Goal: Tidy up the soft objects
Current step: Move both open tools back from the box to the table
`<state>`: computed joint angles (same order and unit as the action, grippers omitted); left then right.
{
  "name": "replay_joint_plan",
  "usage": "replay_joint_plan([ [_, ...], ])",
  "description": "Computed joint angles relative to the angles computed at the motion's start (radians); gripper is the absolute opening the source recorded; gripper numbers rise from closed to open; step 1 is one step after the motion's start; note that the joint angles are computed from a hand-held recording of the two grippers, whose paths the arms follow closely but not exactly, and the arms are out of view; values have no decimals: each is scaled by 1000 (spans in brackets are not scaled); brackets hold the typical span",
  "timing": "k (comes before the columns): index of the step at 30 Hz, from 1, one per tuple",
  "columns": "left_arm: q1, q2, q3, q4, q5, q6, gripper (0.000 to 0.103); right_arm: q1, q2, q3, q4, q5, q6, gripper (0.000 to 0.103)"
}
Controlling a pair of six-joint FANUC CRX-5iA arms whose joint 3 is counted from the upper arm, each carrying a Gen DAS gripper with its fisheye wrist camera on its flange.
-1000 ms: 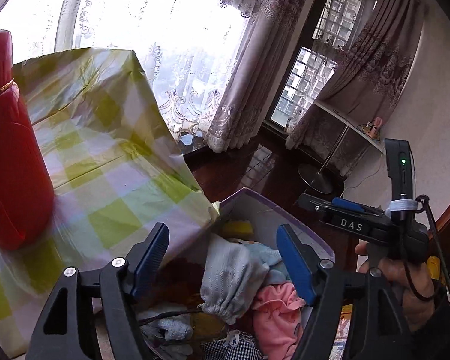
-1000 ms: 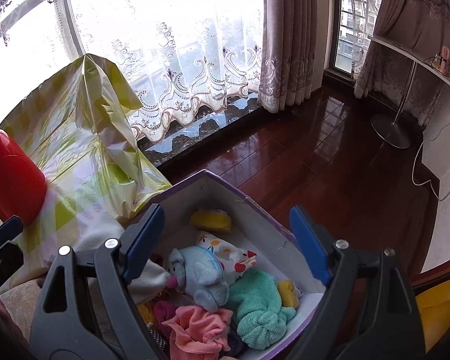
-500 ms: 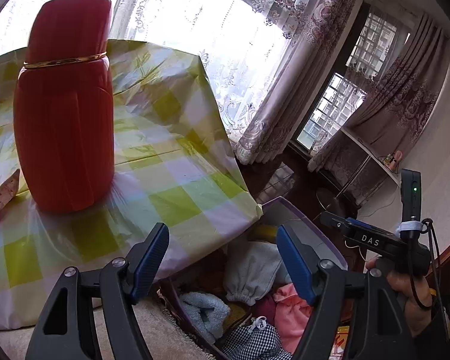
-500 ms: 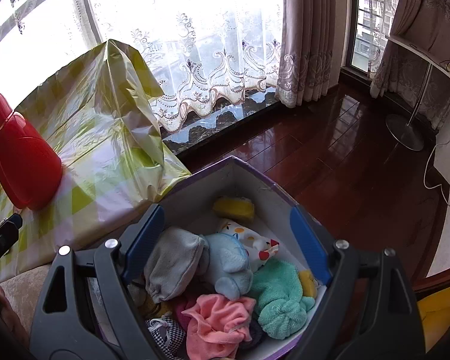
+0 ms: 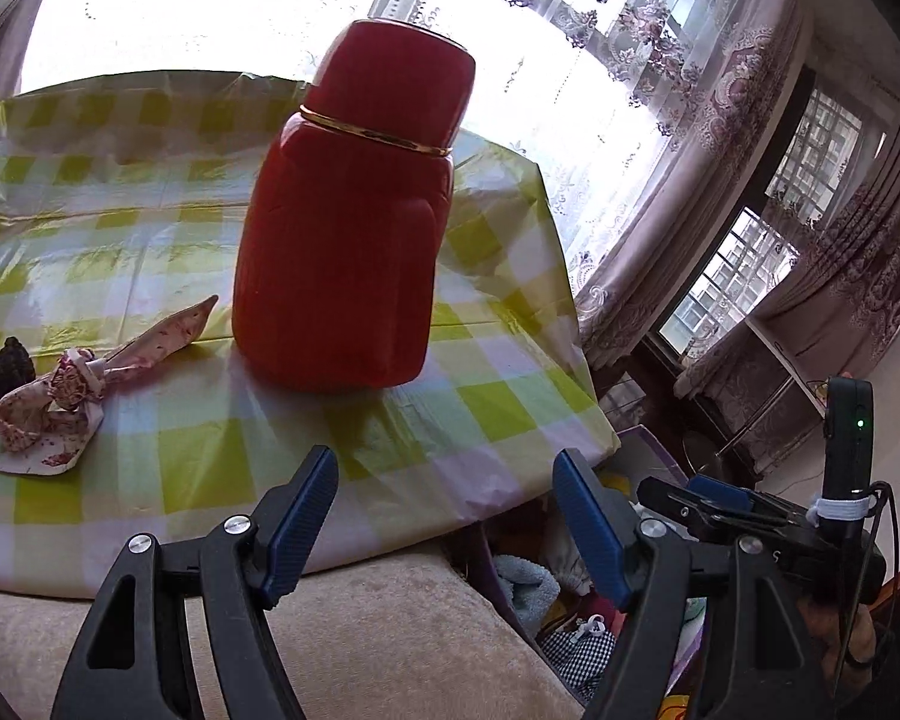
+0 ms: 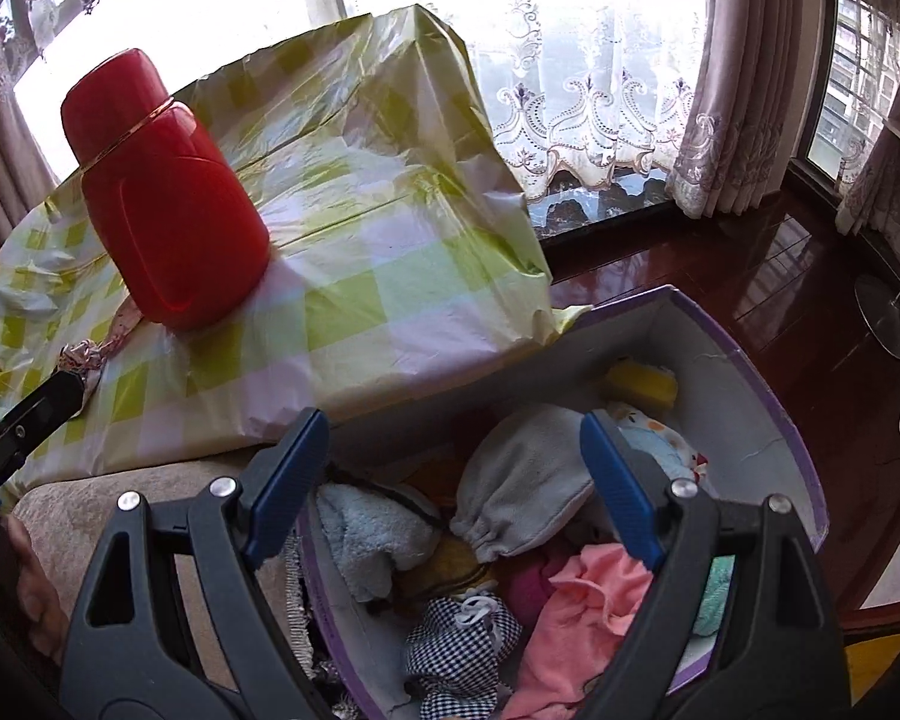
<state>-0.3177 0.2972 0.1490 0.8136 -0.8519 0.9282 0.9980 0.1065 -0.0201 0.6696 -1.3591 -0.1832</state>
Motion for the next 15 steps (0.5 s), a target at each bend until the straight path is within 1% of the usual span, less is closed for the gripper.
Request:
replay_joint_plan([
  [4,39,-33,-43,0,53,15,74,-1,71,89,-24,47,85,87],
  [7,69,-53,-55,-43,97,61,74,0,124,155,-37,79,136,87],
  [11,112,-65,-38,-157,126,189,74,2,193,244,-49,124,195,87],
  [15,160,-50,5,-252,109,317,74,-6,263,333,-63,161,244,87],
])
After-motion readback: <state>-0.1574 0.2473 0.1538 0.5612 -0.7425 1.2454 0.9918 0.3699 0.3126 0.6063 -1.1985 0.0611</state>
